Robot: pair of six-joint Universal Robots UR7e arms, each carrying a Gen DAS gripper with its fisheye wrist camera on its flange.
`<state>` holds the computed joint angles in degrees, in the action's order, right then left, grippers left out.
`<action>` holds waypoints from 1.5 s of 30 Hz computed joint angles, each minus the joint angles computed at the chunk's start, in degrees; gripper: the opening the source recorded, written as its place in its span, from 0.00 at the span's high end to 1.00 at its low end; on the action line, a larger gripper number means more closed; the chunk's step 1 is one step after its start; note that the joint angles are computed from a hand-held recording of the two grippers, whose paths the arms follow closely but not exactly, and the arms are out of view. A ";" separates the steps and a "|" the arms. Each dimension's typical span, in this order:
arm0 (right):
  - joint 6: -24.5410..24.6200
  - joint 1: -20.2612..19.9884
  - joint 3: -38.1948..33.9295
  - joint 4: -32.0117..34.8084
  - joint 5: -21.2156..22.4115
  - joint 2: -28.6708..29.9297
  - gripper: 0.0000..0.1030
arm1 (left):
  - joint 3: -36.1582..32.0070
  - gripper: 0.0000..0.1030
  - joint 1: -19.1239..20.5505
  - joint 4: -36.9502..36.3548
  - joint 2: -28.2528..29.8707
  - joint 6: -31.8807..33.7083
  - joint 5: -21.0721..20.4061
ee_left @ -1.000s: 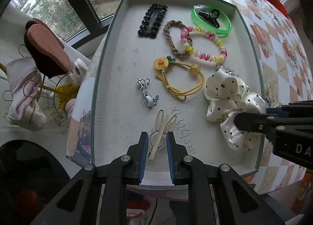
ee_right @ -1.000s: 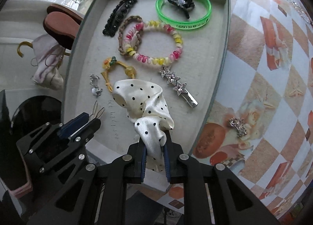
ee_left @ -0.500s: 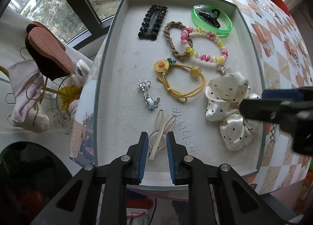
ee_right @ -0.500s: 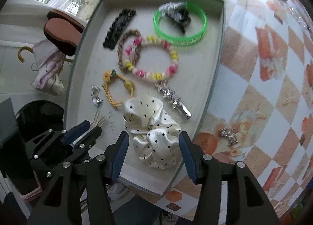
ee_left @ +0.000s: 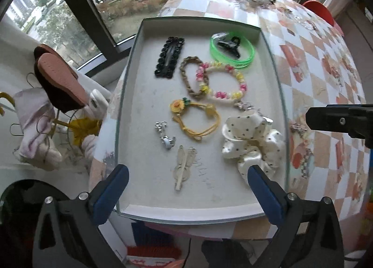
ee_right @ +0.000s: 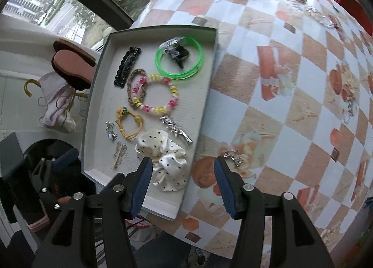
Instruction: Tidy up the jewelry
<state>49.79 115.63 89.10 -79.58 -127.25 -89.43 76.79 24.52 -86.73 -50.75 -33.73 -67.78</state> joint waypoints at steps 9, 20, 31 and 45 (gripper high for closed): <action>2.55 2.42 -4.03 4.80 -1.96 0.80 0.23 | -5.65 0.00 -0.63 3.96 1.33 -1.61 1.87; 5.66 8.07 -17.19 17.24 -6.55 7.89 0.11 | -17.46 0.00 -2.21 10.52 3.76 -4.60 6.44; 11.52 13.16 -27.11 27.88 -13.12 13.73 0.11 | -27.10 0.00 -2.99 18.04 6.20 -8.40 5.11; 14.53 13.76 -28.35 30.88 -12.70 14.53 0.11 | -29.13 0.00 -3.76 21.41 6.72 -9.57 6.61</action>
<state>64.31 129.39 60.75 -48.70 -139.95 -74.90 47.67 20.75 -65.32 -44.03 -43.30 -61.17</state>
